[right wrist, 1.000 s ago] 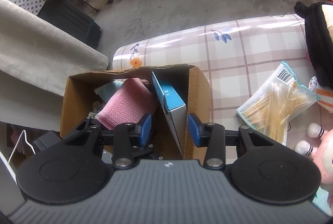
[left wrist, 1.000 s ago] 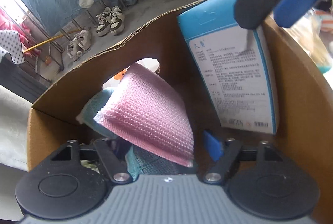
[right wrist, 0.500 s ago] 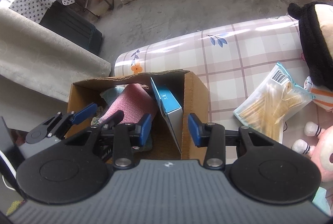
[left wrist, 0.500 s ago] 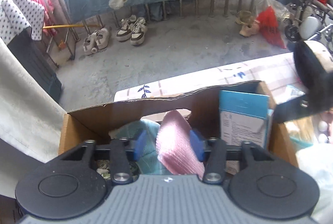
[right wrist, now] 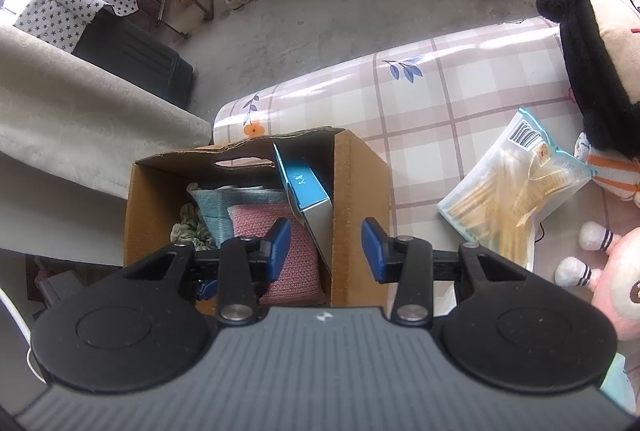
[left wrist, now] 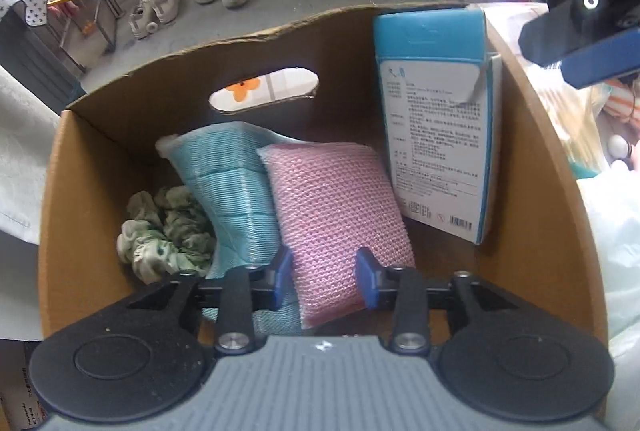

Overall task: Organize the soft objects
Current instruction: 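Withdraw both grippers from the cardboard box toward the items on the table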

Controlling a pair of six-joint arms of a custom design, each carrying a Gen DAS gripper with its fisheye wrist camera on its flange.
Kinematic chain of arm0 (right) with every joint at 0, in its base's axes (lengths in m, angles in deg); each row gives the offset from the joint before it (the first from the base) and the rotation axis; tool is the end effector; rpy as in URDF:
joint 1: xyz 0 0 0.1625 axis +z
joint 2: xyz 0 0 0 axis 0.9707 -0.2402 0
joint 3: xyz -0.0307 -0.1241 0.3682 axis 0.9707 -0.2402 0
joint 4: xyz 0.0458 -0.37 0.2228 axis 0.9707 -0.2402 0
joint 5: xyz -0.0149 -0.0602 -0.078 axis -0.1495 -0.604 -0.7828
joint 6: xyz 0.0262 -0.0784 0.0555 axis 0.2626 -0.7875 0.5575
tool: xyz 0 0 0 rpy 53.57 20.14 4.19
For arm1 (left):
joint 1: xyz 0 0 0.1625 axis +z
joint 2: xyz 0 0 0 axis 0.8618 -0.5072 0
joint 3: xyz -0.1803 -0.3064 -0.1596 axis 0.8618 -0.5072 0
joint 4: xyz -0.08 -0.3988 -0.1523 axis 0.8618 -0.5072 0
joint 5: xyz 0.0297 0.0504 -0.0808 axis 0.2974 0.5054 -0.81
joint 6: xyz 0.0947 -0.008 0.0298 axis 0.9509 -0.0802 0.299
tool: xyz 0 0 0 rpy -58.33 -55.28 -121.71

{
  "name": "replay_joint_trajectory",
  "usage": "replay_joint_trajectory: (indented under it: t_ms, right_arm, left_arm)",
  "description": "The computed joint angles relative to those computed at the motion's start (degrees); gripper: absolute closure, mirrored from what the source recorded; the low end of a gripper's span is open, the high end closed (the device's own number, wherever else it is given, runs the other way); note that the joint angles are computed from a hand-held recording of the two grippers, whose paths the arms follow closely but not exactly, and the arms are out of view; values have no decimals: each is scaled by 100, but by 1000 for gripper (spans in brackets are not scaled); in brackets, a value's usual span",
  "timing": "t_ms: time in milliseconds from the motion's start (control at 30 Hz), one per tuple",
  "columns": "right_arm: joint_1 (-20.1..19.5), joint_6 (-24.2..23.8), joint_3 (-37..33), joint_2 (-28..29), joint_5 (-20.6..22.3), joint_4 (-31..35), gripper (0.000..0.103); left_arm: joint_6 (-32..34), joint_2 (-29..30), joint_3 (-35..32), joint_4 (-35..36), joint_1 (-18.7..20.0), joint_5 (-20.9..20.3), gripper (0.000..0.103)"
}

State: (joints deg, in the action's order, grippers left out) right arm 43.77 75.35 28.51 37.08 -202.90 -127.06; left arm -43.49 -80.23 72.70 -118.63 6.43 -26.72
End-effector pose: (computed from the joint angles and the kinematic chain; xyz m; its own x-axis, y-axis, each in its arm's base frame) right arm 0.4387 -0.6477 0.1075 -0.6745 0.7329 0.0890 0.4288 0.4871 -0.7609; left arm -0.1220 -0.7325 0.3017 -0.2546 0.8878 -0.3834 0.8334 0.4025 0.3788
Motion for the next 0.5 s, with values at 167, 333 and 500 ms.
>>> replay_joint_trajectory:
  t_ms: [167,333,500]
  right_arm:
    - [4,20,34,-15,3,-6,64]
    - [10,104,110,-46,1,-33,64]
    - [0,108,162,-54,19,-115,64]
  left_arm:
    - [134,42,111,-391,7,-118,72]
    - [342,32,358,-933,-22,-123,89]
    - [525,20,525,-1206,-113,-31,66]
